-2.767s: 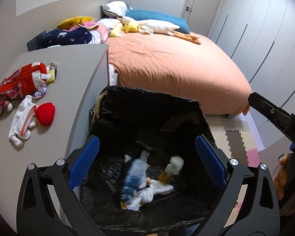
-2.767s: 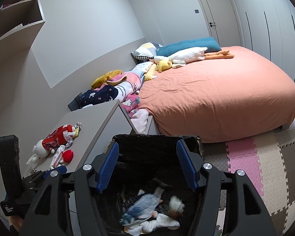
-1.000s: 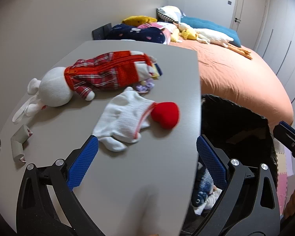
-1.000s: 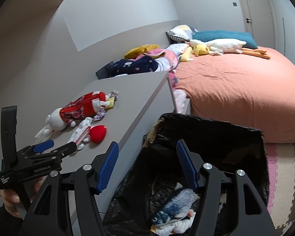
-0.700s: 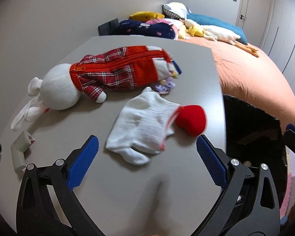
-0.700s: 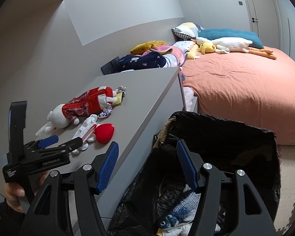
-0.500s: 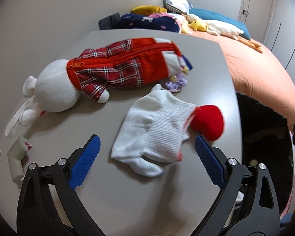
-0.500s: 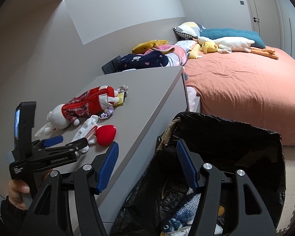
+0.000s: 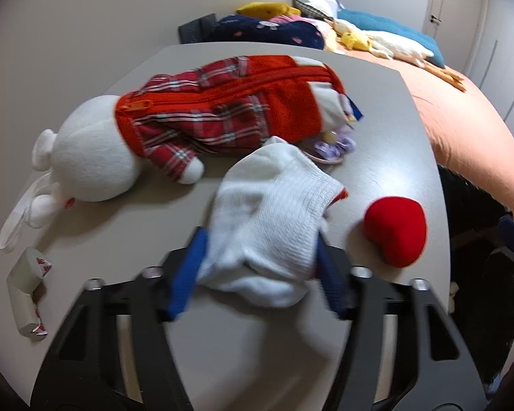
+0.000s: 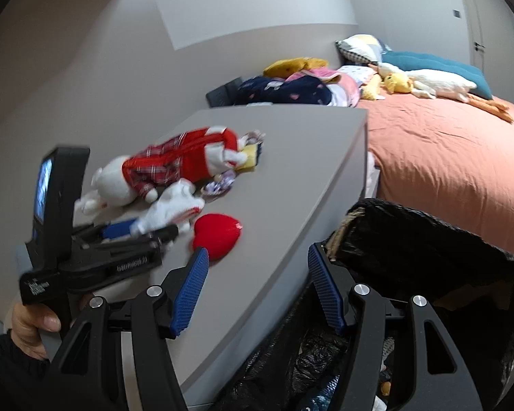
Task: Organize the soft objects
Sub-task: 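Grasp the white sock with the left gripper while the right gripper grasps the red heart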
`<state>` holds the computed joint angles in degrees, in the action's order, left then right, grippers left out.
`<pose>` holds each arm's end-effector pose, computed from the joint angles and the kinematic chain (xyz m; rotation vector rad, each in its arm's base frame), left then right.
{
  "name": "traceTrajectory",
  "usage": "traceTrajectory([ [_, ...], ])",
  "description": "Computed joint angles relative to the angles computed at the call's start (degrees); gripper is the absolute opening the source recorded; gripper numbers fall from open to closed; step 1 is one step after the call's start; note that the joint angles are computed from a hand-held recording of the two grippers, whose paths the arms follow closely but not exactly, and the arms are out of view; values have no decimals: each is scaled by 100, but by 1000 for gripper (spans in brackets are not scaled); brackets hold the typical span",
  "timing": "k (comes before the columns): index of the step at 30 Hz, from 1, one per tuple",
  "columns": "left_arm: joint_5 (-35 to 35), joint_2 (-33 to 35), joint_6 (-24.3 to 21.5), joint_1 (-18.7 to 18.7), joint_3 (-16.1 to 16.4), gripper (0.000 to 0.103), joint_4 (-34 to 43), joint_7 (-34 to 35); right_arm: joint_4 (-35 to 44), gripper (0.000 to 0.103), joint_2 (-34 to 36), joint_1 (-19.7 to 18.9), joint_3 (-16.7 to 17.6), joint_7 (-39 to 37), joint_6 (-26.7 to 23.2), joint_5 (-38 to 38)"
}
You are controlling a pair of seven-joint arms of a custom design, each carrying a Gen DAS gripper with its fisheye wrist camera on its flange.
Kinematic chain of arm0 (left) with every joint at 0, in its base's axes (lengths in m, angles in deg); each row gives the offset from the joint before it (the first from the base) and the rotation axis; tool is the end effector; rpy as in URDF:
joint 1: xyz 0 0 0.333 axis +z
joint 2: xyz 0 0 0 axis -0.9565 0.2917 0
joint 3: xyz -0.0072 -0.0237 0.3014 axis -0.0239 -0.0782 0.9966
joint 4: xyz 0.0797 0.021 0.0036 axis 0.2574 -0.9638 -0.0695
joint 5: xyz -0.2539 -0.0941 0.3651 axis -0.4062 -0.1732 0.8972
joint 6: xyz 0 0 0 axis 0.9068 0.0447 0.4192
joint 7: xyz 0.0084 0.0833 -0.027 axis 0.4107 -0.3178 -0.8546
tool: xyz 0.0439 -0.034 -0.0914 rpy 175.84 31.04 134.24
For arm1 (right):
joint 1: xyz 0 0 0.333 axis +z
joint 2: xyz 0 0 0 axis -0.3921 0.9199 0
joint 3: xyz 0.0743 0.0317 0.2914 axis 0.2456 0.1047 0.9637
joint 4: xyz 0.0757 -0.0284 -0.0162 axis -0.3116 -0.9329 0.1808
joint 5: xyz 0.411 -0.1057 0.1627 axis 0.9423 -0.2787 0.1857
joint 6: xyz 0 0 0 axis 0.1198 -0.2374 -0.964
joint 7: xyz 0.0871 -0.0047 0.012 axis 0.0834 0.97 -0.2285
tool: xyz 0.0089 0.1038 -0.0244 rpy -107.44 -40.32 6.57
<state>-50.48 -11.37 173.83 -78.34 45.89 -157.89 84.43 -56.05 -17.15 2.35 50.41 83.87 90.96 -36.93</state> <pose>0.5266 -0.1752 0.4456 -2.0259 1.5985 -0.4721 0.5469 0.2995 0.4380 -1.9181 1.1999 -0.2252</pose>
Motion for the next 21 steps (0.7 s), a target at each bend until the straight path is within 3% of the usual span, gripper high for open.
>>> traceTrajectory([
  [3, -68, -127, 51, 19, 38, 31, -111, -67, 24, 58, 100, 46, 84, 316, 185, -619],
  [6, -260, -309, 193, 45, 111, 24, -276, -148, 149, 56, 201, 67, 109, 200, 77, -572],
  [9, -17, -506, 129, 201, -25, 23, -369, -471, 363, 54, 369, 52, 144, 212, -85, -601],
  [21, 322, -894, 141, 395, -74, 23, -579, -941, 853, 54, 988, 74, 169, 1664, -48, -2359],
])
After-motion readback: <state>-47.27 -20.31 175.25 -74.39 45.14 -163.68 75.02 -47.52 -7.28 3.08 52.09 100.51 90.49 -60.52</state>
